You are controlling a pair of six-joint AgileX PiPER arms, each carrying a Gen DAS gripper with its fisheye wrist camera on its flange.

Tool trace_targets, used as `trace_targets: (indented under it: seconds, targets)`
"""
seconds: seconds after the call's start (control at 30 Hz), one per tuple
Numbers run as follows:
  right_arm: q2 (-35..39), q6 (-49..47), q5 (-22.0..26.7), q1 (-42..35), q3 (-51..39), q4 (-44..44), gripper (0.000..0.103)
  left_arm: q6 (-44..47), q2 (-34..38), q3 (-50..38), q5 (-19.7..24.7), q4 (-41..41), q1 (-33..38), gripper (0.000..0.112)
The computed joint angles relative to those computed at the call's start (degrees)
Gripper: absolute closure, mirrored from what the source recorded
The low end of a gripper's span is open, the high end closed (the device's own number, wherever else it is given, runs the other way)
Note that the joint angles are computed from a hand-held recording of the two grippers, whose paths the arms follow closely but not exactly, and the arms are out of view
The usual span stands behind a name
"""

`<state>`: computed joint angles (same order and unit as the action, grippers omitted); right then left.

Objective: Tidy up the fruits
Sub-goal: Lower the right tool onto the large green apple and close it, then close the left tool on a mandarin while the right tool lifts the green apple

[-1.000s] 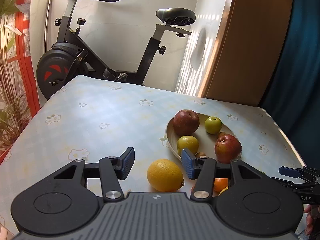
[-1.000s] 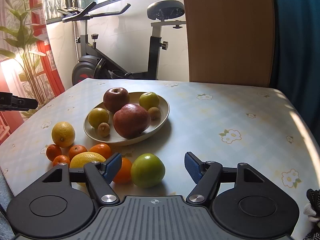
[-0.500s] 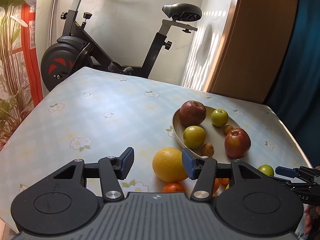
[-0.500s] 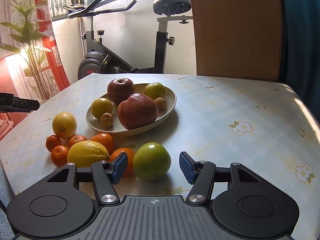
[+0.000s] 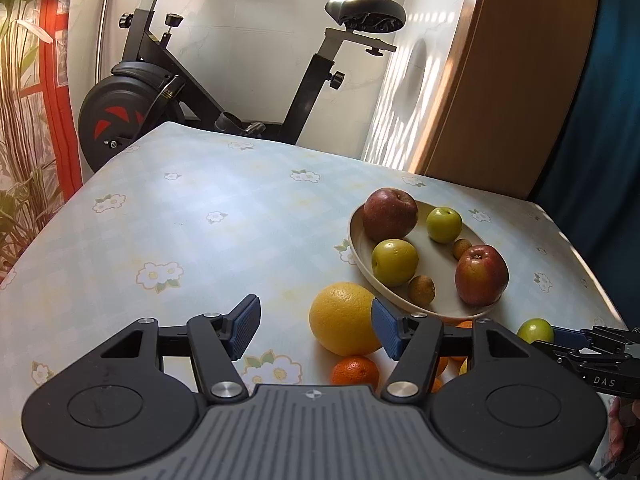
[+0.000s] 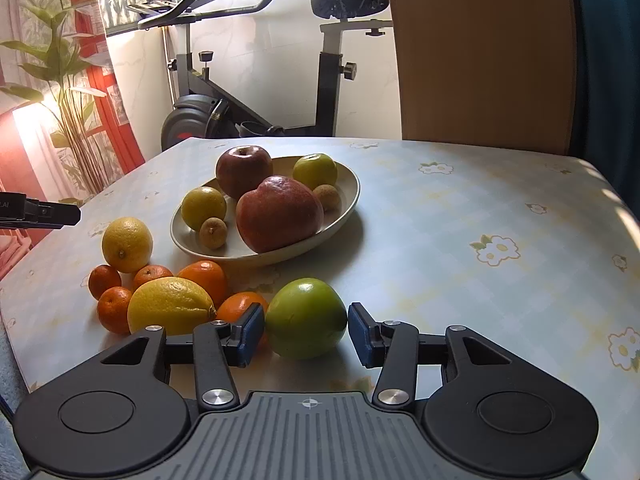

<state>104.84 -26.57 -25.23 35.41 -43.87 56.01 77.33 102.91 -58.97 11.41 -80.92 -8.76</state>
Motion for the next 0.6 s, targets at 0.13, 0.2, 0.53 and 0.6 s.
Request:
trace_targets:
  seconds: [0.13,0.2,0.53,0.6]
  targets:
    - [0.41,3.46,0.61,-0.93,-0.32,-3.04,0.059,-3.41,0.74,-0.39,4.06,4.03,0.91,0.049]
    - [0.46,5.06,0.88,-1.35,-0.35,-4.39,0.059,-3.95,1.06,-0.40,5.40,5.34,0.96,0.049]
    - [0.28,3.79,-1.43,0.56,0.51,-0.85,0.060,-7.86,2.77,-0.86,9.46,10.15,1.44,0.057]
    - [-0.08,2.64,-2.16,1.35,0.86,1.12,0.060,-8.80,3.10,-1.26,9.52,10.74,1.51,0.059]
